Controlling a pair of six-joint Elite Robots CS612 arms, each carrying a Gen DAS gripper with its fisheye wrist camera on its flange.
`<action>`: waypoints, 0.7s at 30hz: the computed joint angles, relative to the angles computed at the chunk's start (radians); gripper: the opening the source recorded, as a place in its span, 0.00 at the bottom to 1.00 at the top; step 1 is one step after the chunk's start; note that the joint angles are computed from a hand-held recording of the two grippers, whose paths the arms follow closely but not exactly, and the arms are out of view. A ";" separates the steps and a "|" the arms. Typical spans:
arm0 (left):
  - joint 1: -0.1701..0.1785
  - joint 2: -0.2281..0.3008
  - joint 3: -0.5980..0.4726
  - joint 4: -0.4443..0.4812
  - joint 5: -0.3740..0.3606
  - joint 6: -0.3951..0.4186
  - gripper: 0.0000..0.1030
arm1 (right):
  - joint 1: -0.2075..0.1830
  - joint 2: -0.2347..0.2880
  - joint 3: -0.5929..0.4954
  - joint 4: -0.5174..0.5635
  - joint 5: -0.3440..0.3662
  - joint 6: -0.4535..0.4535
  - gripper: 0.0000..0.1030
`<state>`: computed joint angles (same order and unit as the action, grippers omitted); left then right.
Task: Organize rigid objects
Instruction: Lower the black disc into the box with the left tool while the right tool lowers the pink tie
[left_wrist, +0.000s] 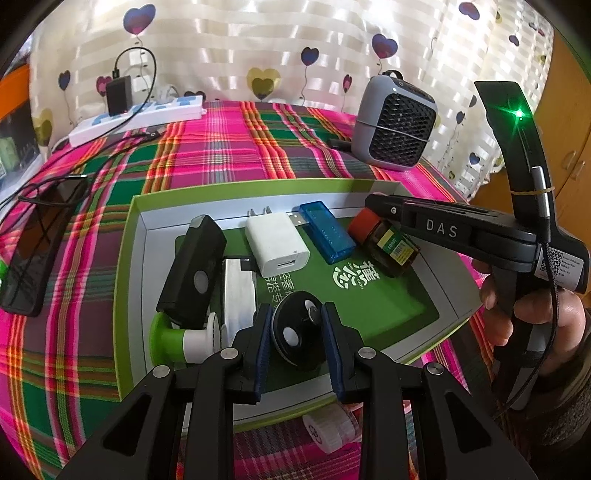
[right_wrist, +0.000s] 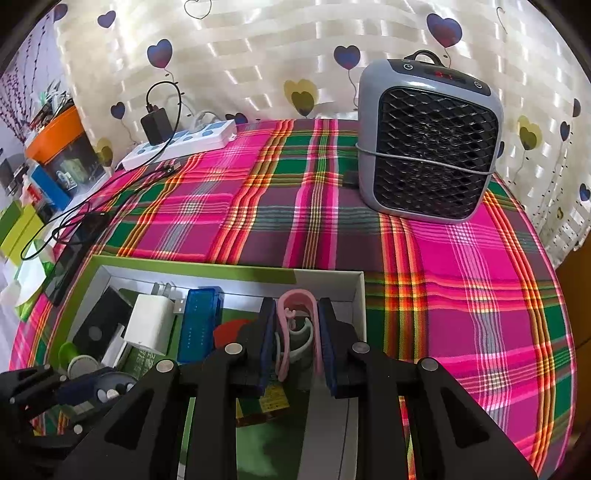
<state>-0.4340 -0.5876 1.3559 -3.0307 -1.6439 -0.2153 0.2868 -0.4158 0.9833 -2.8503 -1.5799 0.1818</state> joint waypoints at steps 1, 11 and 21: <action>0.000 0.000 0.000 0.001 0.000 -0.001 0.25 | 0.000 0.000 0.000 0.001 0.001 0.000 0.23; 0.000 0.000 -0.001 0.001 0.001 0.000 0.25 | 0.001 0.003 -0.006 0.001 0.002 0.001 0.23; -0.003 0.003 -0.001 0.009 0.011 0.004 0.30 | 0.002 0.006 -0.009 0.002 -0.007 -0.008 0.23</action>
<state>-0.4368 -0.5849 1.3544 -3.0221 -1.6325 -0.2112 0.2886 -0.4100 0.9742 -2.8485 -1.5871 0.1740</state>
